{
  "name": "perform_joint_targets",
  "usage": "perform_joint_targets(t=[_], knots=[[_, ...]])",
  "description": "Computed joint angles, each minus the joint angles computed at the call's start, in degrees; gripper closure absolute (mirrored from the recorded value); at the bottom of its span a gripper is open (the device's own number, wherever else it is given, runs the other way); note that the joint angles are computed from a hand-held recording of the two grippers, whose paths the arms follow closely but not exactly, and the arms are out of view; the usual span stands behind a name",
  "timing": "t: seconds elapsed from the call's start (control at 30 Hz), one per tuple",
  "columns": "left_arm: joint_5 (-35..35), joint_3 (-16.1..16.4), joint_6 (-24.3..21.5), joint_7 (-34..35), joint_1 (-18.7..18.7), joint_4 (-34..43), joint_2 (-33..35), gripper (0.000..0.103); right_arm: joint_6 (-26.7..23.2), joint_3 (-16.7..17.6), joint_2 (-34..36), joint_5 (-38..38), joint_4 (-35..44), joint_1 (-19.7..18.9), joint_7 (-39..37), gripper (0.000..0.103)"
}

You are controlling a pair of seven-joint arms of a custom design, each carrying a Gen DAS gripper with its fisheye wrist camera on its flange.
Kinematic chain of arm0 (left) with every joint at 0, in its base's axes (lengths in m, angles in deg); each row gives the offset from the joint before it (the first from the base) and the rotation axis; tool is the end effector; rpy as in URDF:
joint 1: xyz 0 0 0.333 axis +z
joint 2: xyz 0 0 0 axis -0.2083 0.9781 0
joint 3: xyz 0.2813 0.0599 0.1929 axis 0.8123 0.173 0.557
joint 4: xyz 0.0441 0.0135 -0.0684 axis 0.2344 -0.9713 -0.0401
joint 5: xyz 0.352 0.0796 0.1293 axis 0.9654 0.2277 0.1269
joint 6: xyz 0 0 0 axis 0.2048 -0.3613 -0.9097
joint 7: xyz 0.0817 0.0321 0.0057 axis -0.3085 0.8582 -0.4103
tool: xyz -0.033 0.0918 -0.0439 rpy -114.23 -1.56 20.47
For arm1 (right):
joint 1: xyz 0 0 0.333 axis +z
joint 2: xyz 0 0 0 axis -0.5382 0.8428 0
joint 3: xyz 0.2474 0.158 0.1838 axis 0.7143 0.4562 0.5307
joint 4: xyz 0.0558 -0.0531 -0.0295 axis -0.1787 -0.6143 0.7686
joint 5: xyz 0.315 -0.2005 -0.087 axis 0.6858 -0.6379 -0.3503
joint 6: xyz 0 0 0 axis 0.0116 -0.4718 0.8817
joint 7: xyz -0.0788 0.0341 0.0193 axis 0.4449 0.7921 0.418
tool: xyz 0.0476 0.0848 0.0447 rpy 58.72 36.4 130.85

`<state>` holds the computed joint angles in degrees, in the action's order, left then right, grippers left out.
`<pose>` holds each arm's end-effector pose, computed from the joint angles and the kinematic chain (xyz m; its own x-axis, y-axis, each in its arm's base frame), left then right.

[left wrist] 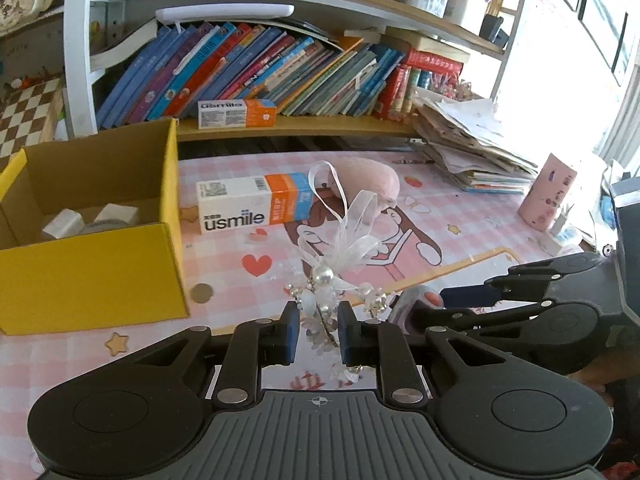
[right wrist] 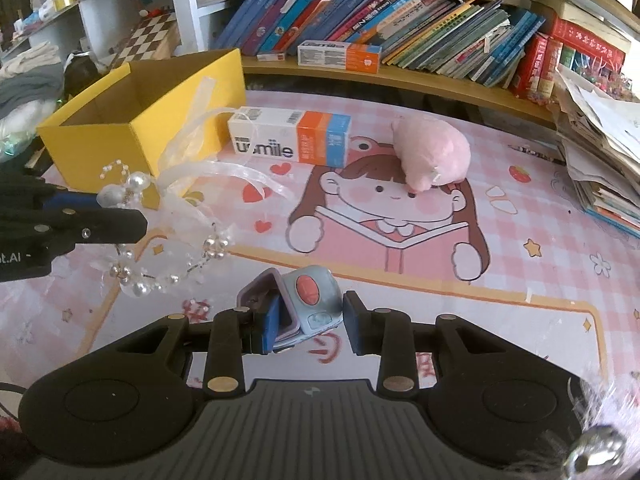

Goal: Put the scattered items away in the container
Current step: 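Lift both held items and carry them toward the yellow box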

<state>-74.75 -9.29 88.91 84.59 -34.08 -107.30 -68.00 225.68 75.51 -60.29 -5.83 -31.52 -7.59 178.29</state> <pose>0.4509 -0.2358 0.5526 -0.3482 -0.9216 0.1715 -0.6791 0.1219 -0.7239 0.4567 0.3426 0.5428 0.3270 -0.9443 -0.0378 -0.7348 -0.2289 -0.6385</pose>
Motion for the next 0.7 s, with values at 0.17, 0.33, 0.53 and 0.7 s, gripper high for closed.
perform_joint_targets(t=[0.17,0.33,0.53,0.7], knots=[[-7.09,5.47,-0.68,9.01,-3.98,-2.72,-3.36,0.085,-3.45,1.21,1.75,-5.66,3.47,1.80,7.15,0.072],[-12.54,9.39,-1.73,16.14,-6.13,-5.17,-6.68,0.085,-6.75,1.34,3.82,-9.13,7.09,4.81,12.05,0.072],[-16.32,12.75,-2.74,21.51,-6.55,-7.57,-10.21,0.085,-9.69,0.93,6.86,-10.82,11.52,8.81,14.93,0.072],[-18.15,14.94,-4.19,24.58,-6.04,-9.12,-12.33,0.085,-11.50,0.06,9.69,-11.81,15.39,11.90,16.66,0.072]])
